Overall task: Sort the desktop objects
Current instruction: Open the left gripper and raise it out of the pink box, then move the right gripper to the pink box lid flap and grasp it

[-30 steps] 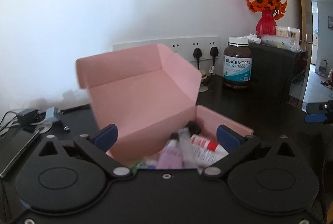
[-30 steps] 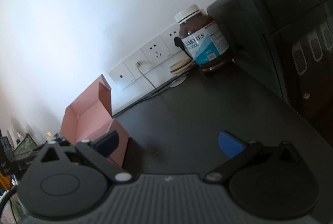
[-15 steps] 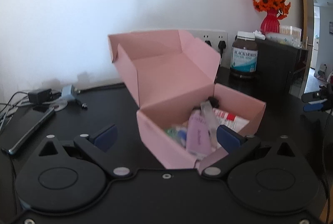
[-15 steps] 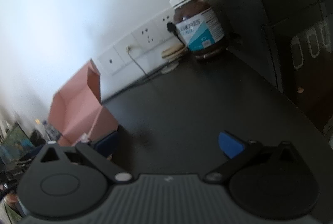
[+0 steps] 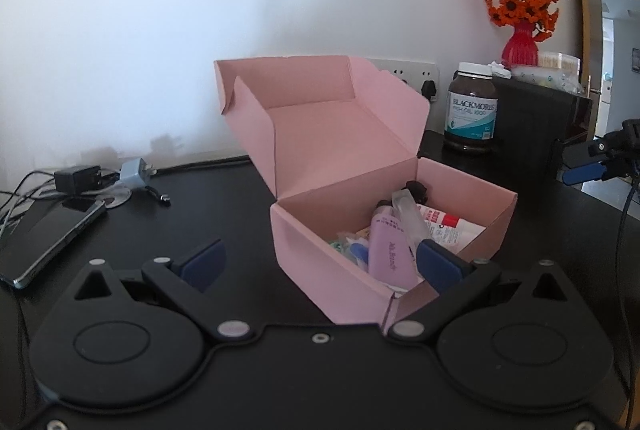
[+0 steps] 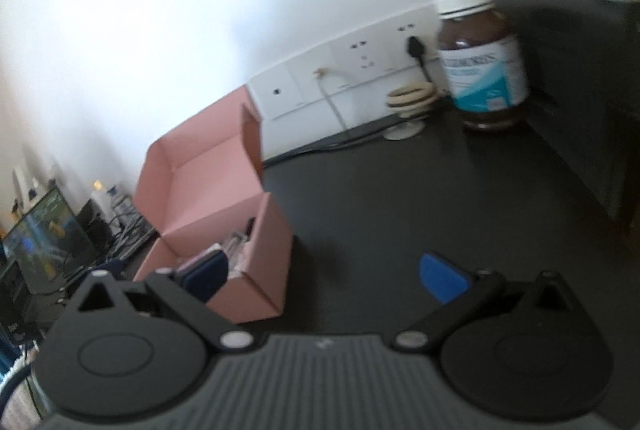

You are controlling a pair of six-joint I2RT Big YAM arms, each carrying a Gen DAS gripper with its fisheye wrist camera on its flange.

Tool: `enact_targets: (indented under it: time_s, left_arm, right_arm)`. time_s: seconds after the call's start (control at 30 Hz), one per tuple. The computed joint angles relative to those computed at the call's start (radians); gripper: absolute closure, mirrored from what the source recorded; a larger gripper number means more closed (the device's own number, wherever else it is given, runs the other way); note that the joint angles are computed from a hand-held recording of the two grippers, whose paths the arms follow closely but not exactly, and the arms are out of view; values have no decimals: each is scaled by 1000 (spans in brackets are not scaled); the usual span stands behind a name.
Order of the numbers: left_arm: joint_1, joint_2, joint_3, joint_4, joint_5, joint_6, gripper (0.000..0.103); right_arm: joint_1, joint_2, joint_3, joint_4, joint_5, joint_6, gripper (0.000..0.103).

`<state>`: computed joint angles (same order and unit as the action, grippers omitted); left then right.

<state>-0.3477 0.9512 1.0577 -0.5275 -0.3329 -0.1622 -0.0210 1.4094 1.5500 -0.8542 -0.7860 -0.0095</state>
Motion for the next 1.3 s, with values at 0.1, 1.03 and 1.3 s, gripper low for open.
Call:
enact_targets:
  time_s: [0.1, 1.03, 1.3]
  left_arm:
    - [13, 6, 6, -12, 21, -18, 0]
    - [44, 9, 26, -70, 75, -75, 0]
    - [56, 4, 25, -67, 95, -97, 0]
  right_arm:
    - [27, 20, 30, -25, -5, -20, 1]
    - [146, 124, 114, -143, -132, 79, 1]
    - [163, 101, 87, -117, -103, 112, 1]
